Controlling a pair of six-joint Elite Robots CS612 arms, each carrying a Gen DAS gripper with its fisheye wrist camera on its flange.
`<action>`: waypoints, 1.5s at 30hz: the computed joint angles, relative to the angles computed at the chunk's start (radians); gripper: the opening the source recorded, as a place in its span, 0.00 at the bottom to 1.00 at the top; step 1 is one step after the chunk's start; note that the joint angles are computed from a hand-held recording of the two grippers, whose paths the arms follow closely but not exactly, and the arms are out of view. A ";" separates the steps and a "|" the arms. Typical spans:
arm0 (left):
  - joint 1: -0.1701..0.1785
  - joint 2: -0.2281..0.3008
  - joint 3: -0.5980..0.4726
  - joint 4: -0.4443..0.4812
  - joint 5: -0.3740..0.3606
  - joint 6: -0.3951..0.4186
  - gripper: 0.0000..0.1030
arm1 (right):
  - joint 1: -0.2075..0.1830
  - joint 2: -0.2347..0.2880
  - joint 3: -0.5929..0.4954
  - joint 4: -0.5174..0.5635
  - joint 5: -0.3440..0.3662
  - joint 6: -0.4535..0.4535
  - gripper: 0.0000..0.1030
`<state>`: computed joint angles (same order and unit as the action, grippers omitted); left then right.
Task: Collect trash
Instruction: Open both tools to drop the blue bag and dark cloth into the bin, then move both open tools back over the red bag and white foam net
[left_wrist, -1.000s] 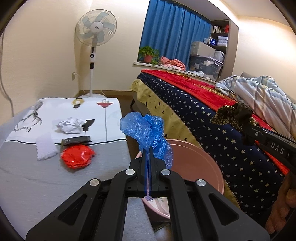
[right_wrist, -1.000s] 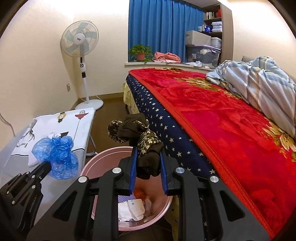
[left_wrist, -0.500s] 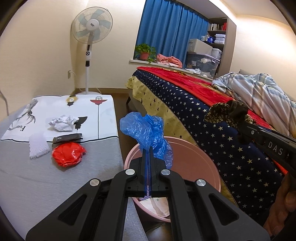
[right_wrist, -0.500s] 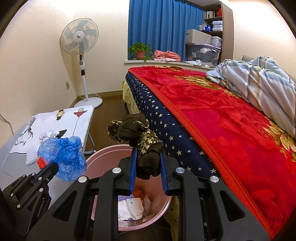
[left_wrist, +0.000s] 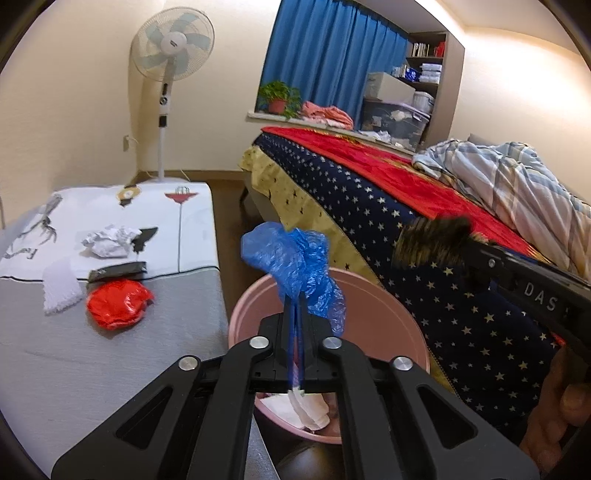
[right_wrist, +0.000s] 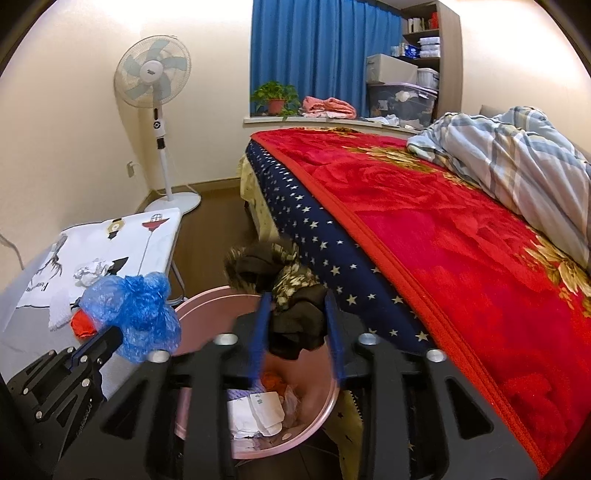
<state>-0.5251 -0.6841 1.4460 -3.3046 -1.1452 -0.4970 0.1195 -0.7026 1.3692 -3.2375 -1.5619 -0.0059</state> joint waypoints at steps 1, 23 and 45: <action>0.004 -0.001 0.001 0.013 -0.016 -0.013 0.23 | -0.001 0.000 0.001 -0.002 0.000 0.007 0.52; 0.039 -0.087 0.196 -0.060 0.180 -0.125 0.17 | 0.039 0.039 -0.013 -0.111 0.218 0.009 0.52; 0.154 -0.095 0.248 0.034 0.214 -0.360 0.08 | 0.130 0.182 -0.262 0.232 0.443 -0.113 0.85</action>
<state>-0.3712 -0.7793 1.6942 -3.2704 -0.9315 -0.8568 0.2491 -0.5202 1.1069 -3.0053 -1.1193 -0.1191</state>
